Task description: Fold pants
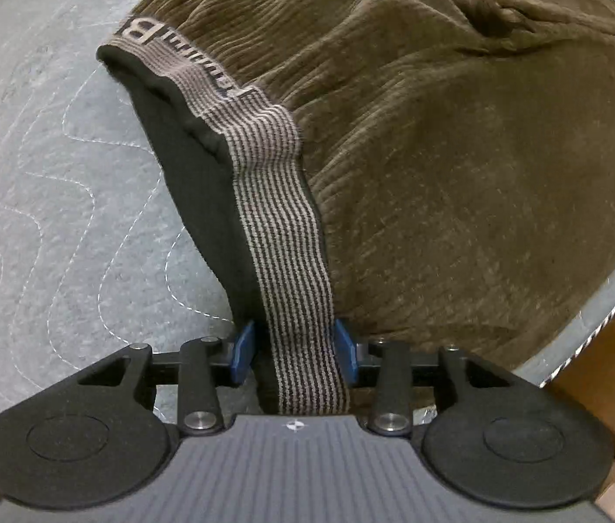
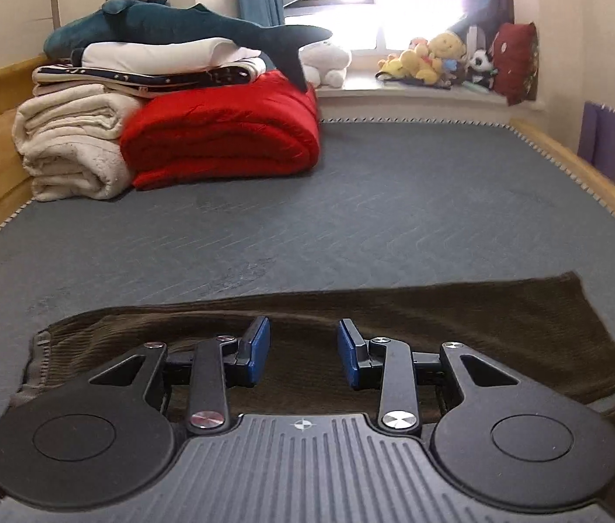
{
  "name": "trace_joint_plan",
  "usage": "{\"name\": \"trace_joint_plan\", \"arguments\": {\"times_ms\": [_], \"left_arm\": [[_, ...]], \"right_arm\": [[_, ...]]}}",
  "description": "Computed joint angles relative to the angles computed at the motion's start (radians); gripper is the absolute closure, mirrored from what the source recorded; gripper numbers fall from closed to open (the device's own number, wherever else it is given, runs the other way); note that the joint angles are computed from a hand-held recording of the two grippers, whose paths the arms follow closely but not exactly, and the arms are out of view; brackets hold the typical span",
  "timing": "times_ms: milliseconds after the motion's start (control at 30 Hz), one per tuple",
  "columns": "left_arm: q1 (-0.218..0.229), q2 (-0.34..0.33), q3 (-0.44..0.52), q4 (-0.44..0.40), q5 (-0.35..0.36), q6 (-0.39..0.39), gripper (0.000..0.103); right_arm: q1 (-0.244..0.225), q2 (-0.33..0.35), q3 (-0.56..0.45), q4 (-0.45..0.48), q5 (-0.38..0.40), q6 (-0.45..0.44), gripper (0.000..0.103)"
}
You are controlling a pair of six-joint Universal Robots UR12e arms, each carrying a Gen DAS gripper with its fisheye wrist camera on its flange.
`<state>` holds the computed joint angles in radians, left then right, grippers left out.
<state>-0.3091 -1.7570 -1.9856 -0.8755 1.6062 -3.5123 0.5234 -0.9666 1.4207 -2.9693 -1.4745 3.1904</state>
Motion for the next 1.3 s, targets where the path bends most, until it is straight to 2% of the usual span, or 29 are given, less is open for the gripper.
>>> {"name": "trace_joint_plan", "arguments": {"times_ms": [100,167,233,300,333,400,433,467,600,867,1033,1300], "left_arm": [[0.008,0.01,-0.005,0.035,0.008,-0.022,0.058],[0.015,0.024,-0.019,0.109,0.022,-0.044,0.058],[0.03,0.042,-0.041,0.214,0.02,-0.107,0.057],[0.039,0.046,-0.049,0.285,0.054,-0.172,0.055],[0.045,0.043,-0.047,0.3,0.078,-0.196,0.052],[0.045,0.038,-0.035,0.288,0.181,-0.273,0.042],[0.043,0.037,-0.029,0.272,0.237,-0.323,0.039],[0.052,0.039,-0.031,0.274,0.263,-0.379,0.039],[0.104,0.044,-0.05,0.307,0.223,-0.511,0.039],[0.107,-0.034,0.011,0.295,0.219,-0.554,0.034],[0.113,-0.061,0.014,0.304,0.223,-0.568,0.031],[0.148,-0.103,0.014,0.348,0.163,-0.567,0.026]], "right_arm": [[-0.002,0.01,-0.011,0.012,-0.015,0.041,0.067],[-0.008,0.015,-0.012,0.019,0.001,0.076,0.067],[-0.014,0.02,-0.017,0.021,0.009,0.094,0.065],[-0.015,0.022,-0.016,0.015,0.0,0.091,0.064],[-0.016,0.024,-0.016,0.014,-0.006,0.089,0.062],[-0.019,0.026,-0.017,0.018,-0.009,0.091,0.061],[-0.021,0.026,-0.016,0.021,-0.009,0.091,0.061],[-0.022,0.027,-0.017,0.026,-0.01,0.089,0.061],[-0.026,0.027,-0.014,0.029,-0.01,0.084,0.061],[-0.036,0.028,-0.014,0.04,-0.011,0.125,0.06],[-0.035,0.037,-0.027,0.05,-0.011,0.141,0.059],[-0.026,0.053,-0.054,0.073,-0.008,0.096,0.059]]}}
